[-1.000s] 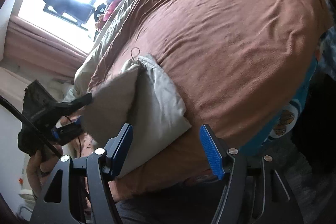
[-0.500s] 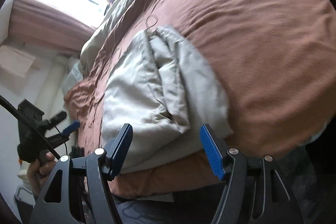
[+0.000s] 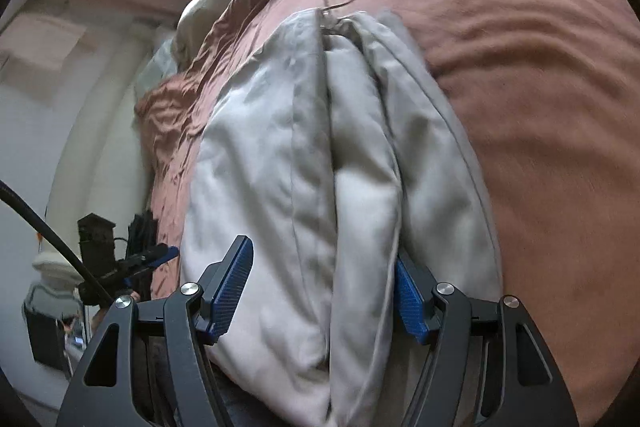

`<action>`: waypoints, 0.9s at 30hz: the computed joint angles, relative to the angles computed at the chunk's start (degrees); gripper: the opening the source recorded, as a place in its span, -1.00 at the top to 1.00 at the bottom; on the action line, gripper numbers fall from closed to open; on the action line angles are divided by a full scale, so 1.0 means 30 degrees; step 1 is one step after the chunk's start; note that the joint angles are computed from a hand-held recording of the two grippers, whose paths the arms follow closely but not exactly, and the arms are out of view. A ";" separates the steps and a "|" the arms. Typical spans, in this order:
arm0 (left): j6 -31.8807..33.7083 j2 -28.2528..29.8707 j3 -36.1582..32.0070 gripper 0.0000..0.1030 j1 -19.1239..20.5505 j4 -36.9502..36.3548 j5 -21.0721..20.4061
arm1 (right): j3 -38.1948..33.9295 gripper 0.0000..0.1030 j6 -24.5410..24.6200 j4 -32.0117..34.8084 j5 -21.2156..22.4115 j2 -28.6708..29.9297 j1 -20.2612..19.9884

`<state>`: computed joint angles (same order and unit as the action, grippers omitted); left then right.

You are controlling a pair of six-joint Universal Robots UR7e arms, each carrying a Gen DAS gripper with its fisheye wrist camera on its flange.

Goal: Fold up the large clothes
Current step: 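Open both grippers and lay the folded jacket flat, then pinch the folded jacket edge with the right gripper to straighten it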

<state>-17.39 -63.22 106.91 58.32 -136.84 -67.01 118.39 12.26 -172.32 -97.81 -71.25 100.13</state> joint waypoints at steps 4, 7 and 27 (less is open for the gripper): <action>-0.0074 0.0641 -0.0312 -0.46 0.0231 0.0055 -0.0455 | -0.2159 -0.26 -0.0941 0.2491 -0.0087 0.0645 -0.0239; -0.0065 0.1131 -0.0607 -0.46 0.0339 -0.0135 -0.0485 | -0.3213 -0.26 -0.1074 0.3324 -0.0879 0.1238 -0.0212; 0.0906 0.1690 -0.0763 -0.14 -0.0706 -0.1227 -0.3237 | -0.0458 0.96 -0.2298 -0.0223 -0.5637 -0.0391 0.0673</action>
